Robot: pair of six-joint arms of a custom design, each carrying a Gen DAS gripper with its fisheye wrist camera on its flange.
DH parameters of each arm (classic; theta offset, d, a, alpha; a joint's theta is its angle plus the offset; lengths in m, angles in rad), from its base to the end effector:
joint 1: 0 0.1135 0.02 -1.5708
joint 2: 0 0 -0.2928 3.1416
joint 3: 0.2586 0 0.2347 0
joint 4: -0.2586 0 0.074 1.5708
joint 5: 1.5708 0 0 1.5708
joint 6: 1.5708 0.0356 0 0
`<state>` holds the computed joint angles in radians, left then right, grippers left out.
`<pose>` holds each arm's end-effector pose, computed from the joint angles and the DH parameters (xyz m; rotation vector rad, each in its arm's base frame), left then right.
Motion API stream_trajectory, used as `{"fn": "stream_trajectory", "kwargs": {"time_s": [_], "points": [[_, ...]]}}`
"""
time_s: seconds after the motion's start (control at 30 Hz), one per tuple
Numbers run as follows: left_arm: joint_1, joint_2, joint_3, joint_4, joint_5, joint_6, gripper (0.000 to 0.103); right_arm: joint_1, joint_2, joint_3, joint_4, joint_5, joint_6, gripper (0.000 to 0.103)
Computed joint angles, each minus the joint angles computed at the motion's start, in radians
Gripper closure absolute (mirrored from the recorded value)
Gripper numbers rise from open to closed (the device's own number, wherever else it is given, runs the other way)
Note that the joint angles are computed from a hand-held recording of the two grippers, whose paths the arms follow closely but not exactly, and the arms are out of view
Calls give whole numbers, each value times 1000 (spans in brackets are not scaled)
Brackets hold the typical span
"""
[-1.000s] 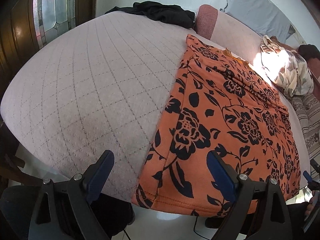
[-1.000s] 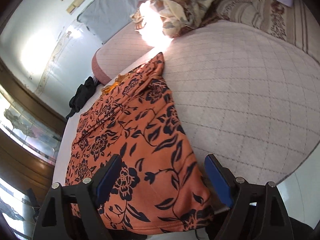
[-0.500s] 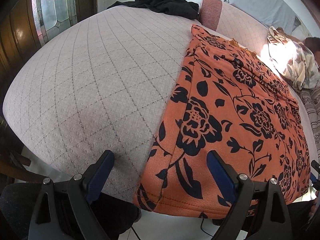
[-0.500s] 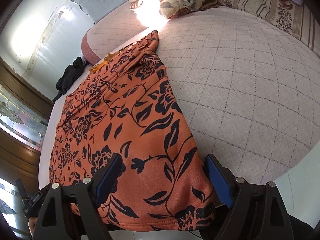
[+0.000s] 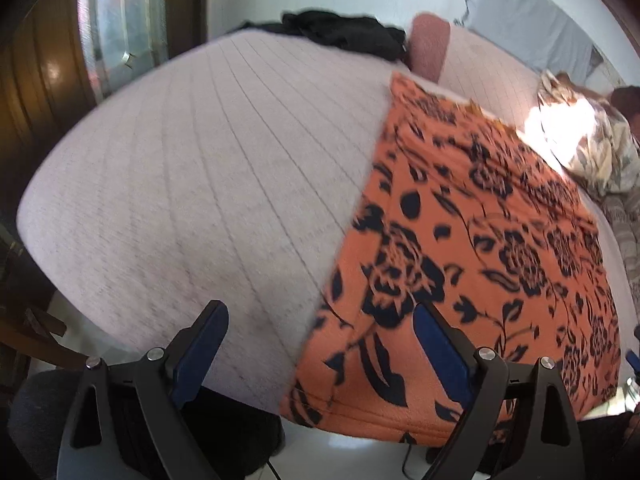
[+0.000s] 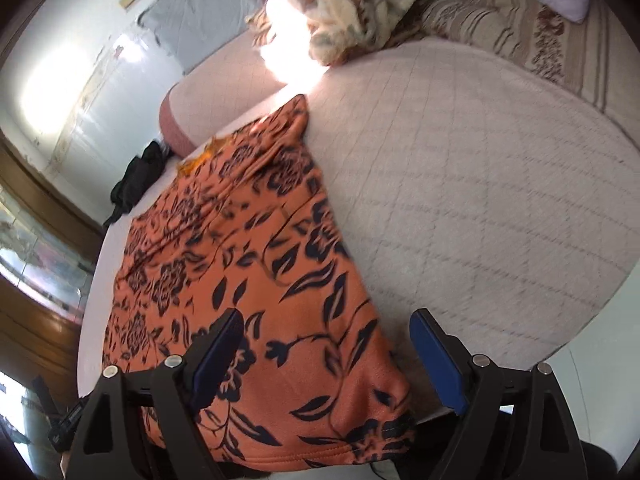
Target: Fold small clothes
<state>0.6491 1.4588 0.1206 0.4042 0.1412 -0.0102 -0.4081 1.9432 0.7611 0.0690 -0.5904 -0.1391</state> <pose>0.1328 0.0945 0.1097 -0.7520 2.3776 0.0907 0.2959 -0.1064 0.1061 0.1592 2.4926 0.5726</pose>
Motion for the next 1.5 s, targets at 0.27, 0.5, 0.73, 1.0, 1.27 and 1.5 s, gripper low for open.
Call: {"fn": "stream_trajectory", "kwargs": {"time_s": [0.27,0.5,0.73,1.0,1.27,1.5], "points": [[-96,119,45,-22,-63,8,9,41,102,127,-180,94,-48,16],[-115,97,39,-34,-56,39,28,29,102,129,-314,54,-133,40],[-186,66,36,-33,-81,33,77,9,134,181,-403,37,-153,76],[31,3,56,-149,42,47,44,21,107,176,-389,87,-159,29],[-58,54,64,-173,8,82,61,38,116,182,-392,61,-171,44],[-38,-6,97,-296,114,97,96,34,131,194,-417,38,-182,93]]}}
